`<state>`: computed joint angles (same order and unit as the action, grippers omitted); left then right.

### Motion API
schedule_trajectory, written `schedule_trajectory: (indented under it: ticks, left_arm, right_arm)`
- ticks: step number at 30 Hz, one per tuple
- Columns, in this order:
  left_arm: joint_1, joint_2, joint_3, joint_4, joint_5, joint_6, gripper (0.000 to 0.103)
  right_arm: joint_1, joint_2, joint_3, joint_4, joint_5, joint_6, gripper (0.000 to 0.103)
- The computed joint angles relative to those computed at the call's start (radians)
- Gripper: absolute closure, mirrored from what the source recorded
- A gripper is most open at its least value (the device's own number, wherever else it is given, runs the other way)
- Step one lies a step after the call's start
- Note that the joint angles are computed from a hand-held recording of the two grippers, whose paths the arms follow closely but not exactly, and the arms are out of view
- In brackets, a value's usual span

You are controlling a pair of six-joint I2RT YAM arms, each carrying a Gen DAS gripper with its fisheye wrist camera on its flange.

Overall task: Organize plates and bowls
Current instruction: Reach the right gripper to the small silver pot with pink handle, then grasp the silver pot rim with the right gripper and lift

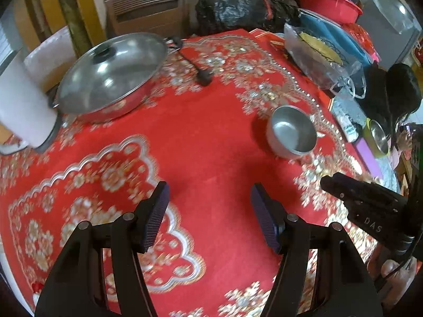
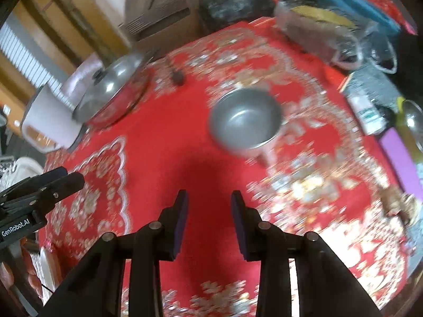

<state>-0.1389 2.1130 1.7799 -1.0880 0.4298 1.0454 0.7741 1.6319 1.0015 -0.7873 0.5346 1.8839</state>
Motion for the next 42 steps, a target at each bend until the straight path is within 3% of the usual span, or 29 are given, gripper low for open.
schedule_trajectory:
  ticks: [6,17,23,42]
  left_arm:
    - [-0.112,-0.010,-0.041,0.031,0.003,-0.098,0.039]
    - [-0.270,0.064,-0.044,0.076,-0.028,-0.268,0.039]
    - [-0.321,0.111,-0.049,0.093,-0.069,-0.318,0.039]
    - [-0.360,0.142,-0.110,0.223,-0.150,-0.355,0.039]
  right_arm:
    - [-0.071,-0.132,-0.129,-0.019,-0.011,-0.024,0.068]
    - [-0.308,-0.245,-0.373,0.286,-0.119,-0.222,0.067]
    - [-0.372,-0.259,-0.463,0.437,-0.177,-0.236,0.067]
    - [-0.409,-0.256,-0.476,0.450,-0.203,-0.237,0.067]
